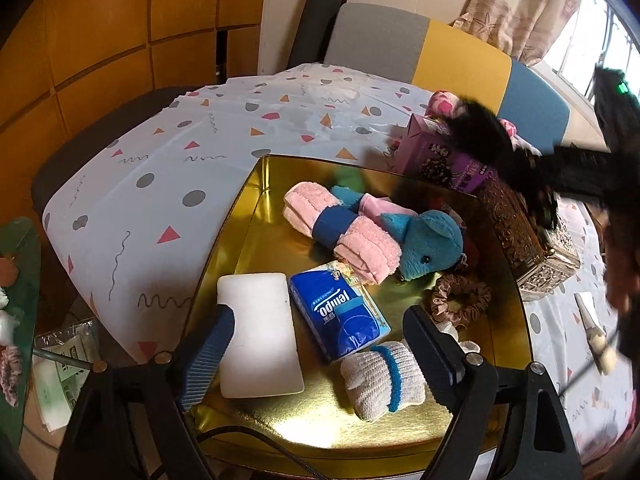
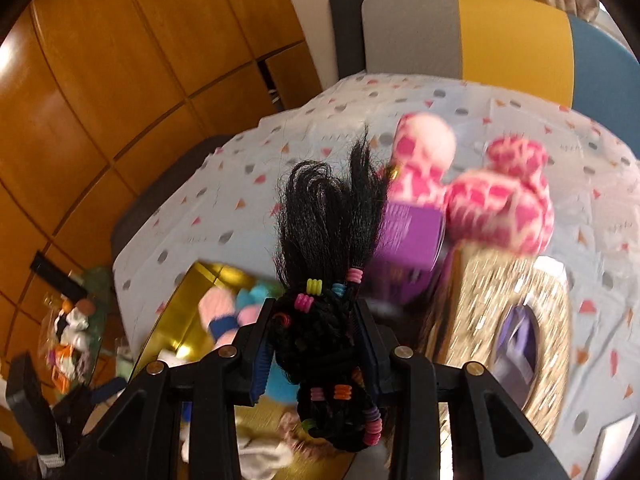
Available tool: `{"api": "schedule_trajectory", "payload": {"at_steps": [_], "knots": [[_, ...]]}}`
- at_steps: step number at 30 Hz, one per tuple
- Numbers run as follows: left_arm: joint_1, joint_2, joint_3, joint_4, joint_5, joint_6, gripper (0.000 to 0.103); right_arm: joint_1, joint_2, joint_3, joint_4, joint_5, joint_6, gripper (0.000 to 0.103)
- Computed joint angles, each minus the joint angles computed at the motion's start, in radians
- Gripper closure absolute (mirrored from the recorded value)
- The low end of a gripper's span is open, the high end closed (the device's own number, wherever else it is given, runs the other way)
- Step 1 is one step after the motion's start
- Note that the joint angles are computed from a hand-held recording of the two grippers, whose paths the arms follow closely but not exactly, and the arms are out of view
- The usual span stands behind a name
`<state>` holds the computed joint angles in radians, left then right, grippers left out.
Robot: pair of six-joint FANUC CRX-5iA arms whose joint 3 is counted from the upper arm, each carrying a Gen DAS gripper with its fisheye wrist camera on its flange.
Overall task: Organize soft objects
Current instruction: 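Carry the black braid over the gold tray and lower it in with the right gripper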
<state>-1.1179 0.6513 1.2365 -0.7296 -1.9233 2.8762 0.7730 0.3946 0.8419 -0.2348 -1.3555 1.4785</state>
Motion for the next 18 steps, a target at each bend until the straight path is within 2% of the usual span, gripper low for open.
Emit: {"api": "schedule_trajectory", "payload": {"at_steps": [10, 18], "knots": [[-0.012, 0.033, 0.057, -0.041, -0.046, -0.015, 0.016, 0.042, -0.223, -0.364, -0.047, 0.09, -0.037, 0.067], [-0.032, 0.109, 0.194, -0.114, -0.105, -0.114, 0.016, 0.087, -0.275, -0.496, -0.021, 0.131, -0.091, 0.067]]}}
